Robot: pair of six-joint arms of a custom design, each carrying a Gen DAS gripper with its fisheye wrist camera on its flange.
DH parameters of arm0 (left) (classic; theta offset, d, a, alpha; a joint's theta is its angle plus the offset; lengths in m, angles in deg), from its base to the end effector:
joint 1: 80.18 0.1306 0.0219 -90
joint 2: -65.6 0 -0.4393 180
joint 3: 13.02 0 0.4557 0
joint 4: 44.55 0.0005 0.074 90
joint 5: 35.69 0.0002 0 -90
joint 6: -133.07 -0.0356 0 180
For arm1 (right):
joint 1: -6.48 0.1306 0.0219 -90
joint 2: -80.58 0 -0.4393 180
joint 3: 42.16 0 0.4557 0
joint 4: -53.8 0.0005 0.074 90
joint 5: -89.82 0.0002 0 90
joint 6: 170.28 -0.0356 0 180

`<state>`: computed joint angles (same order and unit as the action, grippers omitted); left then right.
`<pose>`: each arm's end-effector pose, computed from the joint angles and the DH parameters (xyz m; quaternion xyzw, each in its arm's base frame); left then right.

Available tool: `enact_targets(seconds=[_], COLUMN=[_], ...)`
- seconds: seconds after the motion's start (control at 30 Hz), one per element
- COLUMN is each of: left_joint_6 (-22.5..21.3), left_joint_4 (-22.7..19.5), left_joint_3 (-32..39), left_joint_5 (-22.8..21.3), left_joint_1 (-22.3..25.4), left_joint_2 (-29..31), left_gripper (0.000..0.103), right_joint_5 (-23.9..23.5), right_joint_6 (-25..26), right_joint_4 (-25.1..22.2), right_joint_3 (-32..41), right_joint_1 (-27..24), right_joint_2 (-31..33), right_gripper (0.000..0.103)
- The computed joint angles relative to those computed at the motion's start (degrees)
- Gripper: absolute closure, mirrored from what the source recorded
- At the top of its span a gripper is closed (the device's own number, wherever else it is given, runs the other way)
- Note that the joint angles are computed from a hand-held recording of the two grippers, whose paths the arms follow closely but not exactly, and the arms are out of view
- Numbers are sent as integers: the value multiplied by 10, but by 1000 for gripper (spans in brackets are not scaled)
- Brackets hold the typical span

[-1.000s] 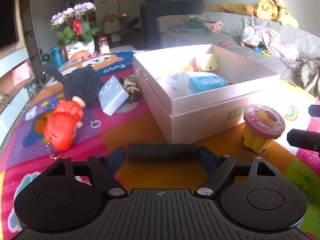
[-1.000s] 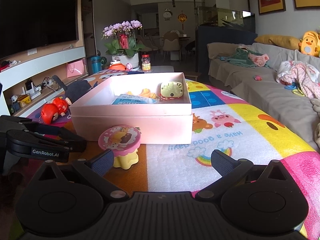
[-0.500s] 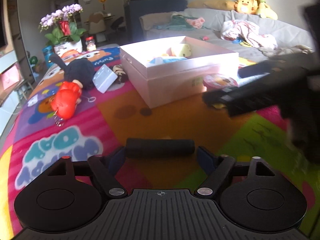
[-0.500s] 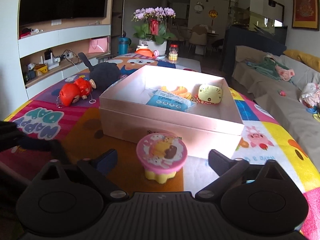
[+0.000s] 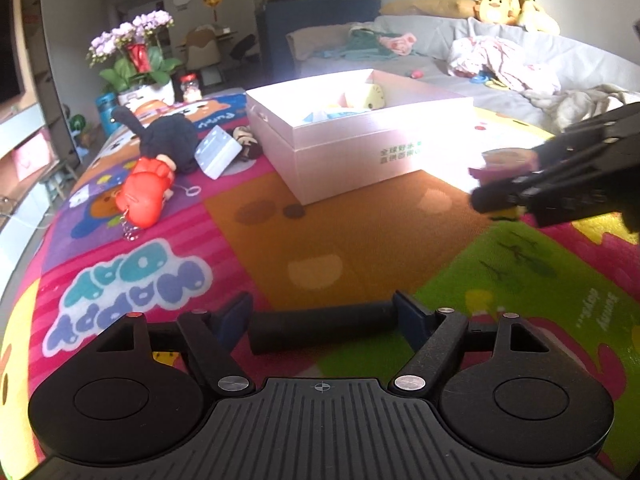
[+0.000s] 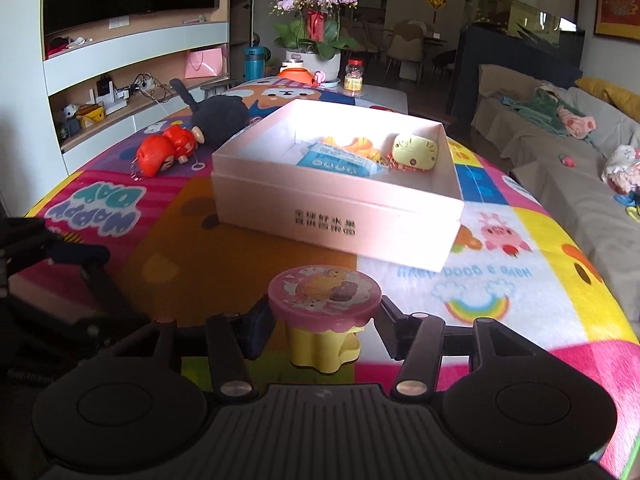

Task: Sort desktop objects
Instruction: 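Carry the black cylinder into the pink box with the left tool while the right tool grasps the sponge cylinder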

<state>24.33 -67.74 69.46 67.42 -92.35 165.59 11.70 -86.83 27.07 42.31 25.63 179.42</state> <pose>0.5993 -0.1380 0.3551 0.2865 0.8576 -0.0798 0.4196 0.5814 0.1936 0.3799 -0.0568 0.9047 -0.0003 0.4223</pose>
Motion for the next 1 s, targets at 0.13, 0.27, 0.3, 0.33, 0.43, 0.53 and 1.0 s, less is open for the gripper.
enact_targets(seconds=[0.13, 0.27, 0.3, 0.33, 0.43, 0.53, 1.0], left_joint_6=[-19, -19, -19, -20, -21, -18, 46], left_joint_4=[-1, 8, 17, 28, 65, 63, 68], left_joint_3=[-10, 1, 7, 15, 49, 111, 195], left_joint_5=[12, 26, 27, 27, 23, 20, 1], left_joint_1=[-3, -10, -12, -16, -28, -40, -37], left_joint_2=[-16, -25, -25, -24, -5, 42, 131], left_gripper=[22, 22, 22, 22, 22, 22, 7], right_joint_5=[-1, 9, 9, 9, 16, 24, -8], right_joint_6=[8, 13, 15, 16, 22, 24, -23], right_joint_4=[10, 43, 52, 62, 95, 118, 83], right_joint_3=[-32, -56, -60, -63, -75, -82, -58], right_joint_1=[2, 4, 3, 3, 1, -2, -37], right_joint_2=[-41, -82, -91, -100, -122, -130, -84], right_gripper=[49, 49, 49, 49, 49, 49, 59])
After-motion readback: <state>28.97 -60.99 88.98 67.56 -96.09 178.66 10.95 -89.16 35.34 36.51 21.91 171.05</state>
